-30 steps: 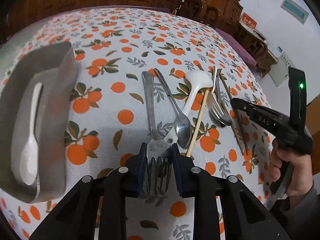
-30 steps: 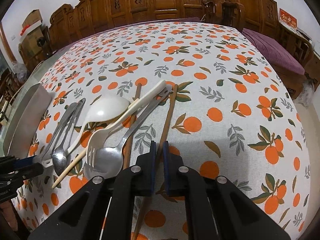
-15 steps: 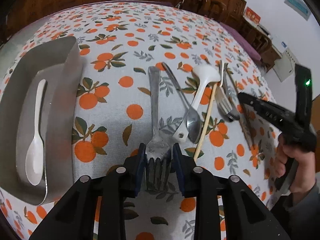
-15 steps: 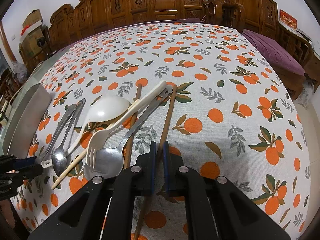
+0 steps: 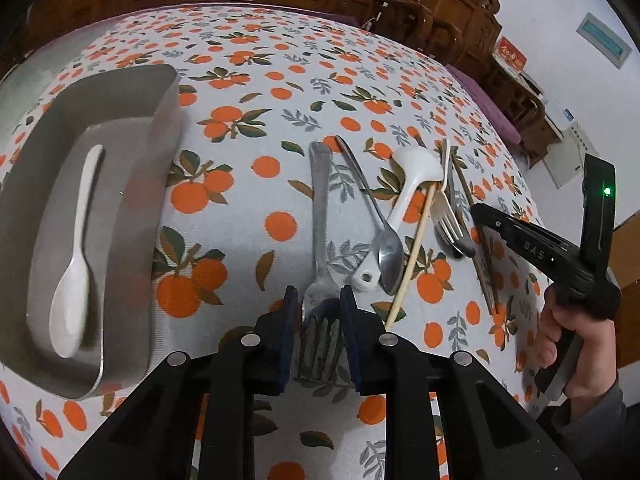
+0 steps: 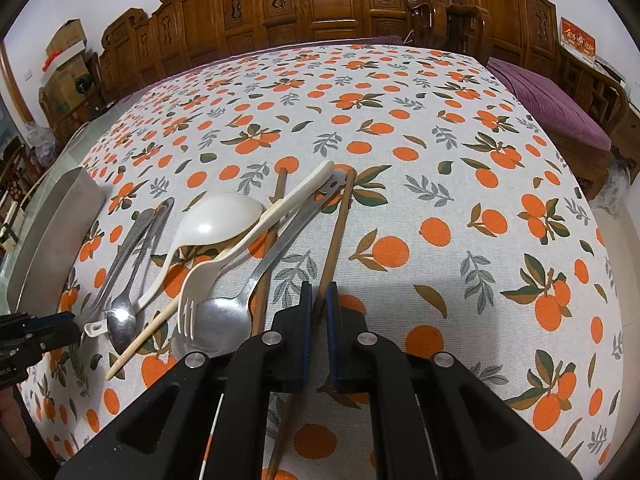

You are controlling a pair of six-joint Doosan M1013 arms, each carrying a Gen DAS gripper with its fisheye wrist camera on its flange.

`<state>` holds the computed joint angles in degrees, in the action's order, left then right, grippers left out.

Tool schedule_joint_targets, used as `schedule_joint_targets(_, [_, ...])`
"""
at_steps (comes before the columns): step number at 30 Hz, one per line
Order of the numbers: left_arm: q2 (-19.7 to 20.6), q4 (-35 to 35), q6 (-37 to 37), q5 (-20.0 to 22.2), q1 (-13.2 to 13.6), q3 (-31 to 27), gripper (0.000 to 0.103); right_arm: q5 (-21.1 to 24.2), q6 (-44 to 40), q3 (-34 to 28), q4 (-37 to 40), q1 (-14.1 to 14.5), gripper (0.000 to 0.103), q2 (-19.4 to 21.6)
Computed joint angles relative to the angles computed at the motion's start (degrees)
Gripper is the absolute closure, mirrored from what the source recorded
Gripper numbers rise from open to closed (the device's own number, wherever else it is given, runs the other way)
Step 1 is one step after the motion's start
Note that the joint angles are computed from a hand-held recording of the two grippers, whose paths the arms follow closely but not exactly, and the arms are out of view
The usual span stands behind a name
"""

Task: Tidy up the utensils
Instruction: 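Grasp a steel fork with the left tool while the right tool grasps a wooden chopstick, then lift the fork into the tray with the left tool while the right tool carries the chopstick toward it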

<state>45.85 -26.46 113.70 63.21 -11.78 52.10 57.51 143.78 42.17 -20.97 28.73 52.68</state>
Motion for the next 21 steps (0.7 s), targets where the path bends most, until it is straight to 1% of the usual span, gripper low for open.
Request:
schedule_joint_targets(3, [0.1, -0.9, 0.4, 0.8, -0.1, 0.2, 0.084, -0.1, 0.0, 0.1, 0.1, 0.0, 0.095, 0.0])
schedule_joint_targets(6, [0.1, -1.5, 0.6, 1.3, -0.2, 0.6, 0.088, -0.1, 0.0, 0.1, 0.1, 0.0, 0.095, -0.1])
schedule_joint_targets(7, [0.0, -1.5, 0.8, 1.2, -0.3, 0.7, 0.091, -0.2, 0.0, 0.1, 0.2, 0.0, 0.095, -0.1])
schedule_joint_targets(8, [0.0, -1.7, 0.9, 1.2, -0.3, 0.9, 0.097, -0.2, 0.0, 0.2, 0.1, 0.0, 0.095, -0.1])
schedule_joint_targets(12, [-0.6, -2.2, 2.0, 0.3, -0.5, 1.8, 0.100, -0.5, -0.2, 0.3, 0.3, 0.0, 0.095, -0.1])
schedule_joint_targets(13, [-0.9, -2.2, 2.3, -0.5, -0.5, 2.3, 0.100, -0.5, -0.3, 0.2, 0.3, 0.0, 0.095, 0.0])
schedule_joint_targets(15, [-1.3, -1.7, 2.6, -1.4, -0.5, 2.7, 0.100, -0.7, -0.3, 0.3, 0.7, 0.0, 0.096, -0.1])
schedule_joint_targets(17, [-1.4, -2.0, 3.0, -1.2, -0.3, 2.5, 0.100, -1.8, -0.2, 1.4, 1.3, -0.1, 0.097, -0.7])
schedule_joint_targets(19, [-1.9, -1.6, 3.6, -2.3, -0.3, 2.9, 0.100, -1.7, 0.1, 1.3, 0.9, 0.0, 0.097, -0.7])
schedule_joint_targets(21, [-2.2, -2.0, 4.0, -2.3, 0.0, 2.8, 0.100, -2.2, 0.7, 1.9, 0.4, 0.0, 0.097, -1.1])
